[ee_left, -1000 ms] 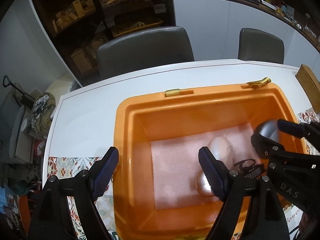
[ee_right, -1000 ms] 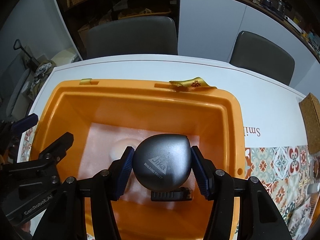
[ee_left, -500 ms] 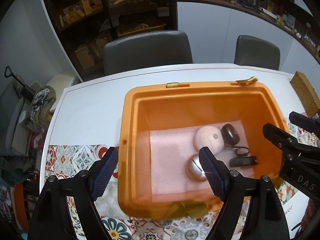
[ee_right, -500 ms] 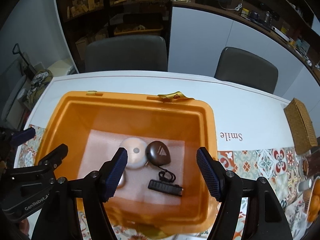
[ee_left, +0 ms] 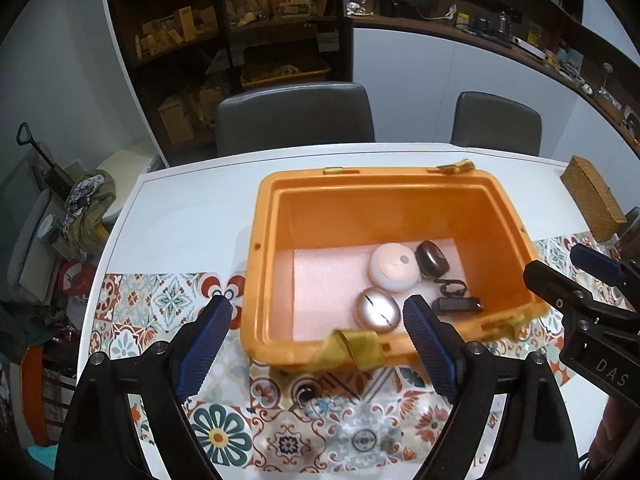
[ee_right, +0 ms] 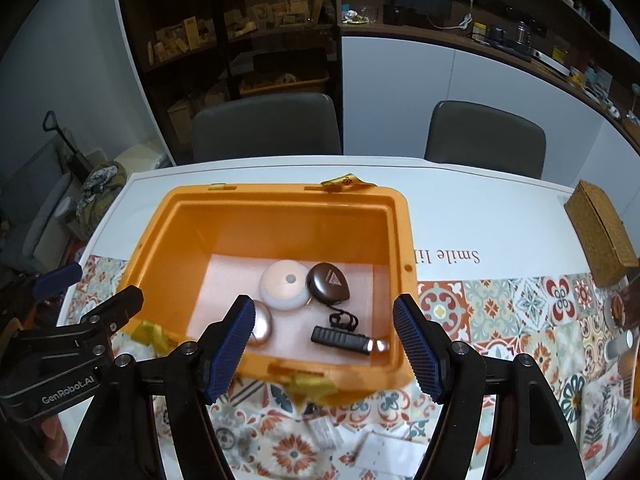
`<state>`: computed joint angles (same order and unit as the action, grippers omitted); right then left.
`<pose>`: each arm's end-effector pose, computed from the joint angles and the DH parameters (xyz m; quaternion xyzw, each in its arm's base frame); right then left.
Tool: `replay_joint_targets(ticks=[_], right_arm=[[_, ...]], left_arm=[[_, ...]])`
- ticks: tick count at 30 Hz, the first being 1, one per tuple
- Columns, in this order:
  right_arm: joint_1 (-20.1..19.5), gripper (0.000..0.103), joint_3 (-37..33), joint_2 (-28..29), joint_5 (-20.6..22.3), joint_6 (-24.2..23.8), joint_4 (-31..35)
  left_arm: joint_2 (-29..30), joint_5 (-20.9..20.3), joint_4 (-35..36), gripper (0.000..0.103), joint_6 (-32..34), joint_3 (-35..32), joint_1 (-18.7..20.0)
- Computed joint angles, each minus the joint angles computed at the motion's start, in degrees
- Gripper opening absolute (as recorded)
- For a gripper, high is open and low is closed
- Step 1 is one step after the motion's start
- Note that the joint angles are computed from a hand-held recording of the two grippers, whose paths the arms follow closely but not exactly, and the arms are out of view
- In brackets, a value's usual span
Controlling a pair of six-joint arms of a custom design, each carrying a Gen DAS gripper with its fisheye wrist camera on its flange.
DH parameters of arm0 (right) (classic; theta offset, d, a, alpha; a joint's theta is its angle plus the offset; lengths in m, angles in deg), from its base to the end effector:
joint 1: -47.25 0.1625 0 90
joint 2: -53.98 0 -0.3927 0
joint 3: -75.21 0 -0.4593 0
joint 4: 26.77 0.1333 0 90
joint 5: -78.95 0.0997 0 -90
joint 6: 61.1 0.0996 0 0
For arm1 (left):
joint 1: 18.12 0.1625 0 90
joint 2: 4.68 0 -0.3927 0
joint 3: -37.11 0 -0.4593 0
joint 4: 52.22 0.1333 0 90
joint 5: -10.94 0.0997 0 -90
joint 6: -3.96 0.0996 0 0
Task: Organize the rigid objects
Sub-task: 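Withdraw both open tools from the crate back toward the white chargers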
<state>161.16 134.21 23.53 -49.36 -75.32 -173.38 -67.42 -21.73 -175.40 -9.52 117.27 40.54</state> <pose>0.4167 -0.7633 0.1199 0.2242 -0.8922 0.2551 0.2979 -0.1935 -0.7353 0.3494 0.0699 0.8688 -0.2924 0.3934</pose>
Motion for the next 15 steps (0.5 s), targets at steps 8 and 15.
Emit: replay_joint_targets(ticks=[8, 15], right_arm=[[-0.01, 0.072, 8.06, -5.03, 0.01, 1.18, -3.50], [-0.25, 0.072, 13.99, -8.83, -0.22, 2.26, -6.06]], left_arm=[[-2.55, -0.89, 0.13, 0.090, -0.74, 4.39, -1.56], [-4.34, -2.71, 0.34, 0.090, -2.61, 7.73, -2.59]])
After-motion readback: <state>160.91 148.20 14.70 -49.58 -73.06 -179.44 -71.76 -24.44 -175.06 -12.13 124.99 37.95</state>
